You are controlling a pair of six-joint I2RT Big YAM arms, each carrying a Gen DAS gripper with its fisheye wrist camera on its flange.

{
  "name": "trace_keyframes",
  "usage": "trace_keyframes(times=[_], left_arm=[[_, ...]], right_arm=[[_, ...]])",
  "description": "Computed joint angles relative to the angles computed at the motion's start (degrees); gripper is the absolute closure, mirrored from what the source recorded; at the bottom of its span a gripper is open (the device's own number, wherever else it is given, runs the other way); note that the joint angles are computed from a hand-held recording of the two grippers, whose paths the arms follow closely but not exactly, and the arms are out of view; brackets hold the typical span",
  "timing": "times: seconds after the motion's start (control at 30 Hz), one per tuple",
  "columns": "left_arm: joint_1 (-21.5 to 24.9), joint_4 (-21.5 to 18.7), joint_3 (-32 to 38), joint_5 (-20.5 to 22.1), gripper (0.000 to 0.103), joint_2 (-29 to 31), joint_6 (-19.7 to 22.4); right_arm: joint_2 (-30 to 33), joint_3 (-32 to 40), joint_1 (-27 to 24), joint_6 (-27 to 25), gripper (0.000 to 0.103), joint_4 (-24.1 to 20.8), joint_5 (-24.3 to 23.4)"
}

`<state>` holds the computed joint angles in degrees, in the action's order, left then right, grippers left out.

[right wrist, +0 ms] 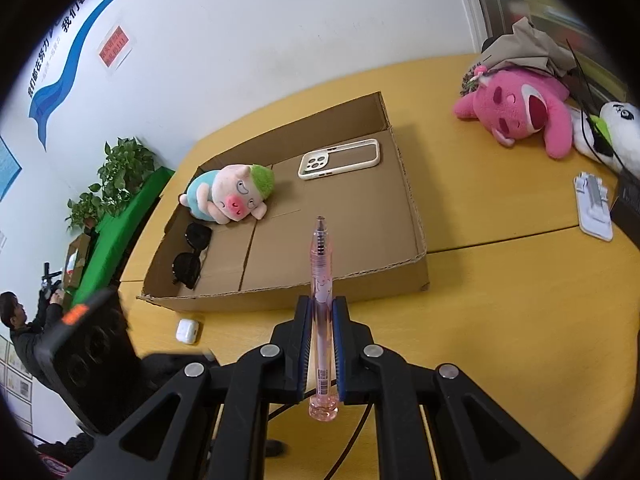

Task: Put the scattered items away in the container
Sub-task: 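Lift the pink pen with the right gripper and carry it over the box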

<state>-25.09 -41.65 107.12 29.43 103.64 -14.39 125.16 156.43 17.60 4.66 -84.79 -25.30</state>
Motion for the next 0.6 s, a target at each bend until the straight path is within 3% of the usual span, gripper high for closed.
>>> trace_keyframes(times=[0.1,0.2,0.3,0.4,0.5,0.57,0.6], left_arm=[[-0.4,-3.9,2.3,-1.3,0.085,2.3,0.1],[0.4,-4.7,1.6,-1.4,0.086,2.7,-1.8],[1.0,-6.3,1.0,-4.3,0.086,3.1,-3.1],[1.6,-4.0,-1.4,-5.1,0.086,2.3,-5.9],[1.4,-2.2,-2.4,-6.3,0.075,1.2,-5.8],[1.5,-1.3,-3.1,-6.8,0.055,0.5,-5.5],[1.6,-0.6,-3.2,-6.9,0.052,0.4,-5.6]], right_arm=[[-0.7,-1.1,0.1,0.0,0.093,0.6,-0.2],[-1.0,-1.4,0.1,-0.1,0.094,0.7,-0.6],[-0.8,-0.8,0.0,-0.1,0.094,0.4,-1.4],[-0.5,-0.2,0.2,-0.3,0.094,0.1,-1.9],[0.4,1.4,0.5,-0.6,0.094,-0.9,-2.2],[0.9,2.4,0.6,-0.7,0.094,-1.3,-2.5],[1.1,2.9,0.7,-0.8,0.094,-1.5,-2.6]])
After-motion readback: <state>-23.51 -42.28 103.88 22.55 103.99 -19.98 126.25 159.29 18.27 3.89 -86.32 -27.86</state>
